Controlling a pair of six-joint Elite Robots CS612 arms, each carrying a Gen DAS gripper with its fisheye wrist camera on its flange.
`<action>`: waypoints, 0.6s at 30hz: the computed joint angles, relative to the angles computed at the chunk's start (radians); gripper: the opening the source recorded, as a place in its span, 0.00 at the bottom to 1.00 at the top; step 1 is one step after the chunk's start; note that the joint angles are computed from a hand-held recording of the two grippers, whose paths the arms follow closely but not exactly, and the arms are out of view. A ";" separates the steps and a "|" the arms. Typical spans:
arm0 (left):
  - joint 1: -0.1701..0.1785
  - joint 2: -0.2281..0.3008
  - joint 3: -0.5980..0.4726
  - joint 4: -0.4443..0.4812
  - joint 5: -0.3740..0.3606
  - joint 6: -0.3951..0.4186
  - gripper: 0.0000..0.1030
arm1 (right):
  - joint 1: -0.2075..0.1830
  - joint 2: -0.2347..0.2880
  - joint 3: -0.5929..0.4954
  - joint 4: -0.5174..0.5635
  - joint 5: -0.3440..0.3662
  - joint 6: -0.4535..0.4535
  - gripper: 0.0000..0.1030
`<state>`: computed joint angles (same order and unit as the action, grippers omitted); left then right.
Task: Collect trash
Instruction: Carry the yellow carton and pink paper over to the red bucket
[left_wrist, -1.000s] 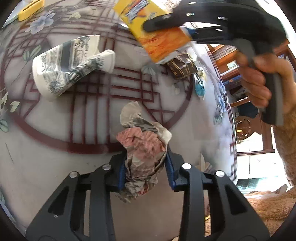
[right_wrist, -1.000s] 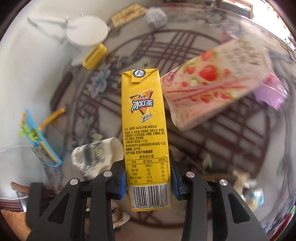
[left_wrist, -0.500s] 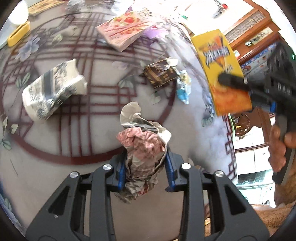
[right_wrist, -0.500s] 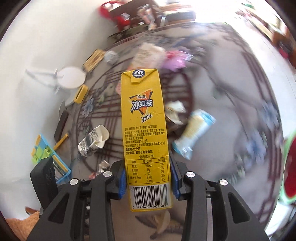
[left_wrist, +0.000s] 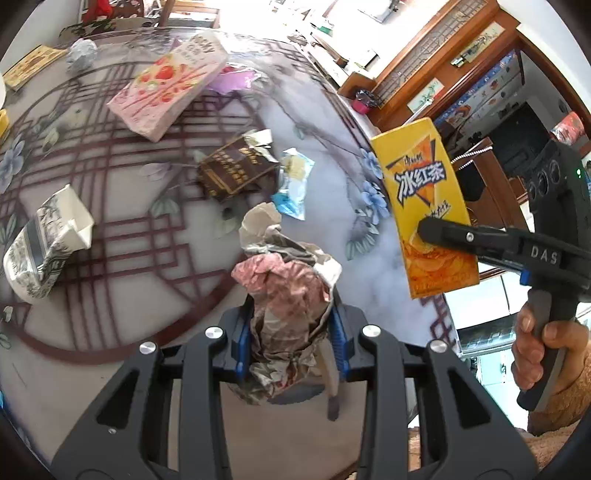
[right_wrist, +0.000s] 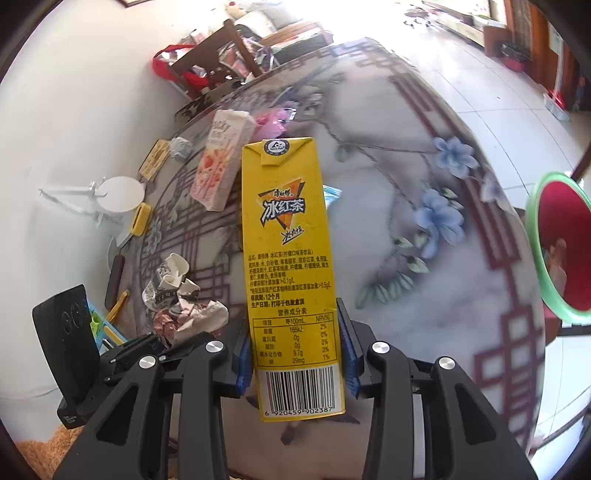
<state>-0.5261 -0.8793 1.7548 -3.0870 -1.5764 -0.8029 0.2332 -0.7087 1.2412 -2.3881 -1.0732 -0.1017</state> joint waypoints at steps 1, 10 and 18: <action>0.000 0.002 -0.003 0.002 -0.003 0.002 0.33 | -0.003 -0.002 0.005 -0.002 -0.001 0.003 0.36; -0.010 0.018 -0.036 0.028 -0.021 0.004 0.33 | -0.024 -0.017 0.036 -0.017 -0.006 0.023 0.36; -0.011 0.034 -0.066 0.053 -0.039 0.019 0.33 | -0.036 -0.017 0.039 -0.020 -0.006 0.041 0.36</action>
<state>-0.5370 -0.8449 1.6892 -3.0343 -1.6157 -0.7840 0.1971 -0.7252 1.2806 -2.4081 -1.0789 -0.0609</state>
